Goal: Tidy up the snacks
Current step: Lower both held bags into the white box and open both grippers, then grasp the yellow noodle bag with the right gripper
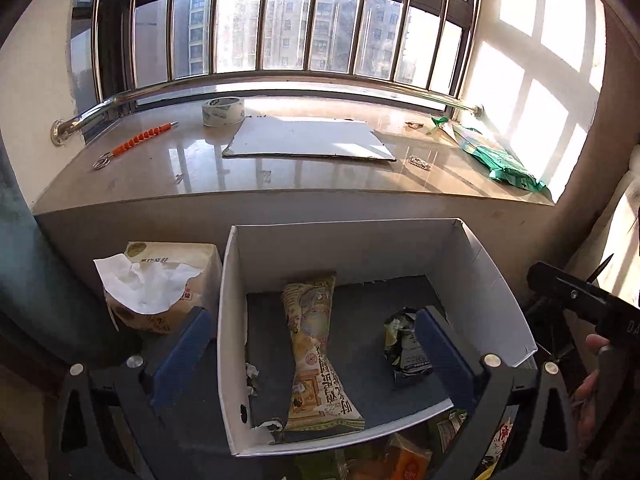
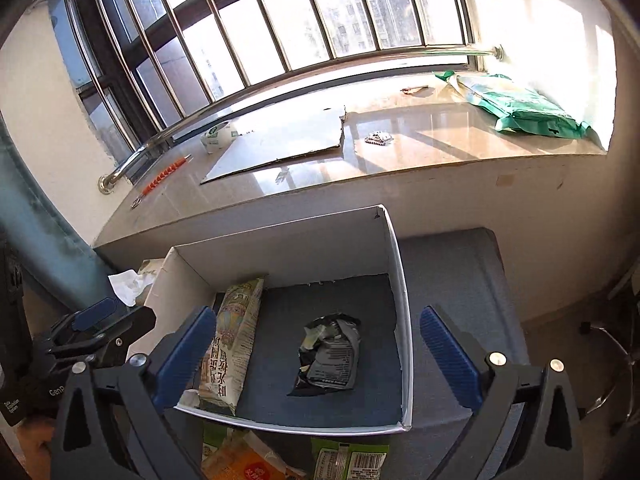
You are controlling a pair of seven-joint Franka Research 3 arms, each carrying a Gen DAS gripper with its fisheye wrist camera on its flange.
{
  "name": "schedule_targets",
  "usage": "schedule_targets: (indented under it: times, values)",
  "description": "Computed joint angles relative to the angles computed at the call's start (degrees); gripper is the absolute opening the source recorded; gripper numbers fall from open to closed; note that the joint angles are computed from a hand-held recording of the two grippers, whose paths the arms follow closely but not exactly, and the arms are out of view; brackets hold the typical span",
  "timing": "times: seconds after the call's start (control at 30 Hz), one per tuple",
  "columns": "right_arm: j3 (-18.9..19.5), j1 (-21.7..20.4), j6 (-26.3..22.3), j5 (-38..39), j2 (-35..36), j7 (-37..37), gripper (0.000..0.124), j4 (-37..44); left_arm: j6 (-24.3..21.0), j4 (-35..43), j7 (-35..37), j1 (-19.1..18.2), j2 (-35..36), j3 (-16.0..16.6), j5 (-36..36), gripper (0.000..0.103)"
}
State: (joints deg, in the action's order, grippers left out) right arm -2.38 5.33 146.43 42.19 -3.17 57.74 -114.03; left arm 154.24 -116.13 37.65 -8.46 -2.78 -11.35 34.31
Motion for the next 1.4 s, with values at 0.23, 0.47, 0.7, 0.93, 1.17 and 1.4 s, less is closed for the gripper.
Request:
schedule_targets:
  times: [0.23, 0.47, 0.7, 0.93, 1.17, 1.4]
  values:
    - [-1.5, 1.1, 2.3, 11.8, -8.0, -6.2, 0.103, -6.4, 14.1, -14.5, -12.5, 5.1, -15.2, -2.0, 9.9, 0.103]
    - [-6.1, 7.0, 2.5, 25.6, -24.5, -28.2, 0.103, -18.1, 13.4, -24.3, -6.6, 1.7, -28.4, -4.0, 0.3, 0.103]
    - [-6.9, 7.8, 4.6, 21.7, -45.5, -31.9, 0.103, -34.4, 13.7, -33.3, -12.8, 4.6, -45.0, -13.7, 0.7, 0.103]
    - [-11.1, 1.2, -4.6, 11.4, -56.4, -18.8, 0.103, -44.9, 5.5, -38.5, -14.2, -2.3, -53.4, -16.9, -2.1, 0.103]
    - [-12.3, -5.9, -7.2, 3.5, -62.0, -12.3, 0.103, -51.3, 3.4, -42.8, -17.2, -8.5, -55.2, -16.5, -4.4, 0.103]
    - [-10.0, -5.3, -5.8, 1.5, -59.3, -10.5, 0.103, -51.9, 3.3, -44.1, -19.0, -9.7, -54.4, -16.1, -4.7, 0.103]
